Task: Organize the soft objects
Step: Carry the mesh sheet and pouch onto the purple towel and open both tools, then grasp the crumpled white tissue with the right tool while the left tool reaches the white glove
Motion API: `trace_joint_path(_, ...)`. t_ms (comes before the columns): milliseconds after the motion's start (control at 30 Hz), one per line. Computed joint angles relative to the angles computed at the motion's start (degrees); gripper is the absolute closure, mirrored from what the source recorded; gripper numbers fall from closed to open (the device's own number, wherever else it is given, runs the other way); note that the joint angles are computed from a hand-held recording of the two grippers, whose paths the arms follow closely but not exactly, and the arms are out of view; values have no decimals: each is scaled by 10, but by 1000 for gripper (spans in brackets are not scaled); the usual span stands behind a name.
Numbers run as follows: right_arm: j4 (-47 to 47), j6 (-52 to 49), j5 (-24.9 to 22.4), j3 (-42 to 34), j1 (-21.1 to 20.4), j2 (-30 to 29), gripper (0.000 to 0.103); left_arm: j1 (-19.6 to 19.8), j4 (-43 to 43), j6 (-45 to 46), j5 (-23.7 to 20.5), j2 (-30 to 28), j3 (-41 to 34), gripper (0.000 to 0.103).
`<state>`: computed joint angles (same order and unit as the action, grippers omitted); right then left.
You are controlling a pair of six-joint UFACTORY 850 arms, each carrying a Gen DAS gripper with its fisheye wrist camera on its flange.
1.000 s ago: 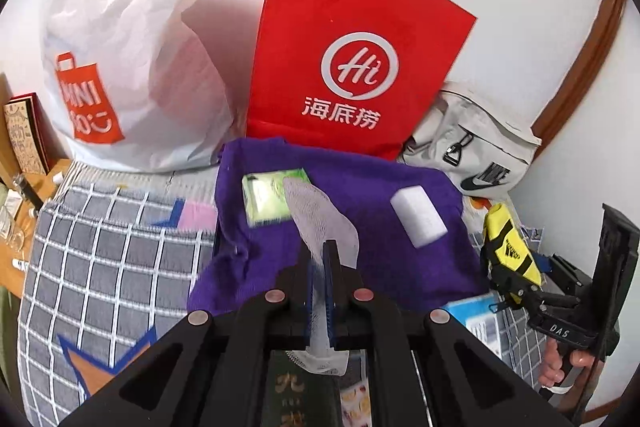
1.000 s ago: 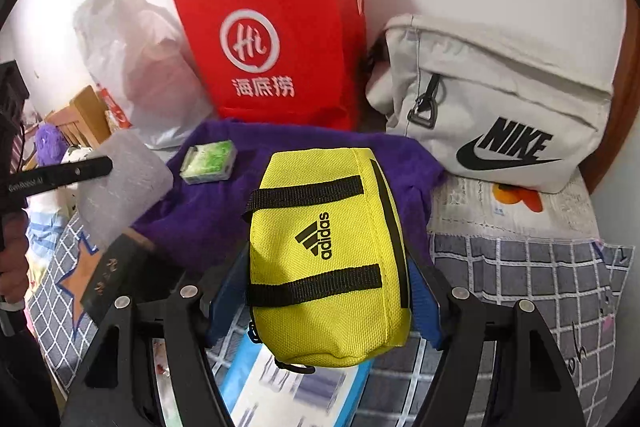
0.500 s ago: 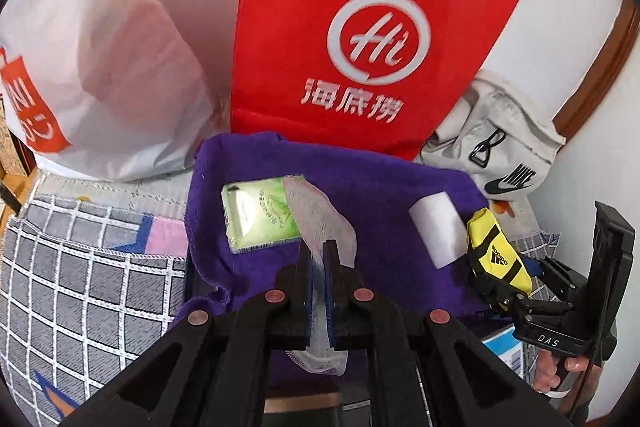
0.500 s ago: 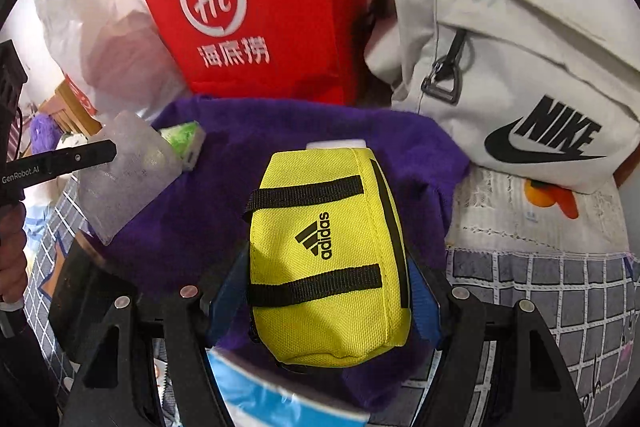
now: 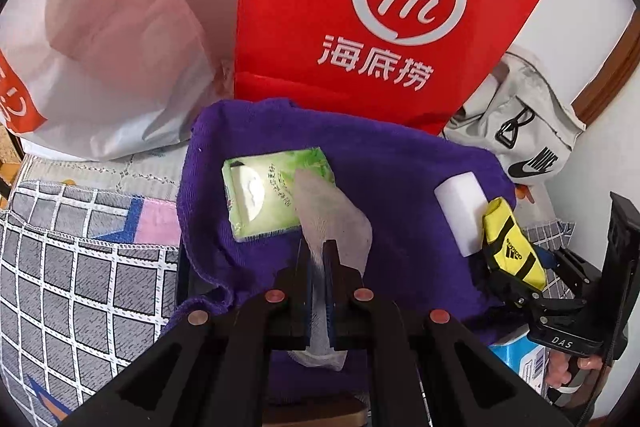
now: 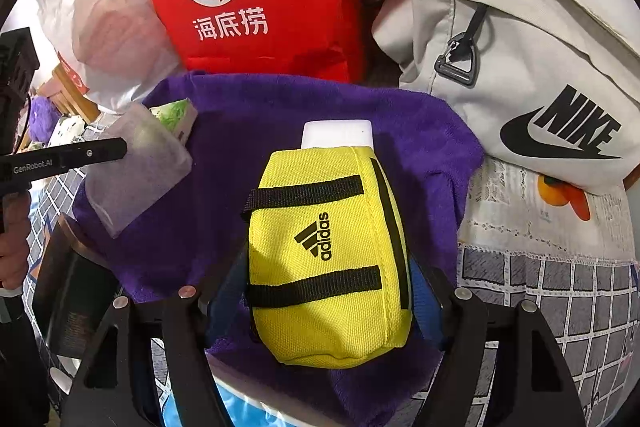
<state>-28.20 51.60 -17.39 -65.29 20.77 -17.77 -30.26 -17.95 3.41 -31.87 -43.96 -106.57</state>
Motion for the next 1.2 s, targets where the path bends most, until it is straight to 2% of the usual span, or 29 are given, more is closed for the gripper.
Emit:
trace_joint_path(133, 27, -33, 3, 1, -3, 1, 29, -1, 27, -24, -7, -3, -2, 96)
trace_joint_path(200, 52, -57, 5, 0, -5, 1, 28, 1, 27, -23, -21, -4, -5, 89)
trace_joint_path(267, 70, -73, 5, 0, -5, 2, 26, -1, 59, -49, -21, 3, 2, 74)
trace_joint_path(300, 63, -65, 9, 4, -4, 7, 26, -3, 75, -62, -18, 7, 8, 72)
trace_joint_path(400, -20, 27, 4, 15, 2, 24, 20, -4, 96, -73, -6, 29, 33, 69)
trace_joint_path(467, -88, 107, -3, 25, 9, 39, 20, -3, 99, -78, 3, 46, 51, 65)
trace_joint_path(633, -138, 192, -4, 53, 24, 87, 20, -3, 121, -101, 35, 99, 110, 61)
trace_joint_path(767, -208, 277, -15, 83, 56, 131, 20, -1, 111, -98, 70, 150, 170, 61)
trace_joint_path(867, -238, 317, -35, 101, 92, 153, 20, 6, 57, -52, 98, 192, 224, 61)
trace_joint_path(967, -253, 345, -60, 116, 132, 168, 26, 10, 7, 5, 108, 230, 273, 61)
trace_joint_path(1033, -247, 345, -71, 124, 154, 174, 32, 8, 32, -11, 113, 250, 298, 61)
trace_joint_path(1100, -236, 341, -76, 136, 175, 183, 44, 6, 60, -35, 119, 273, 326, 61)
trace_joint_path(1200, -223, 362, -77, 161, 202, 199, 52, 7, -16, 35, 123, 301, 366, 61)
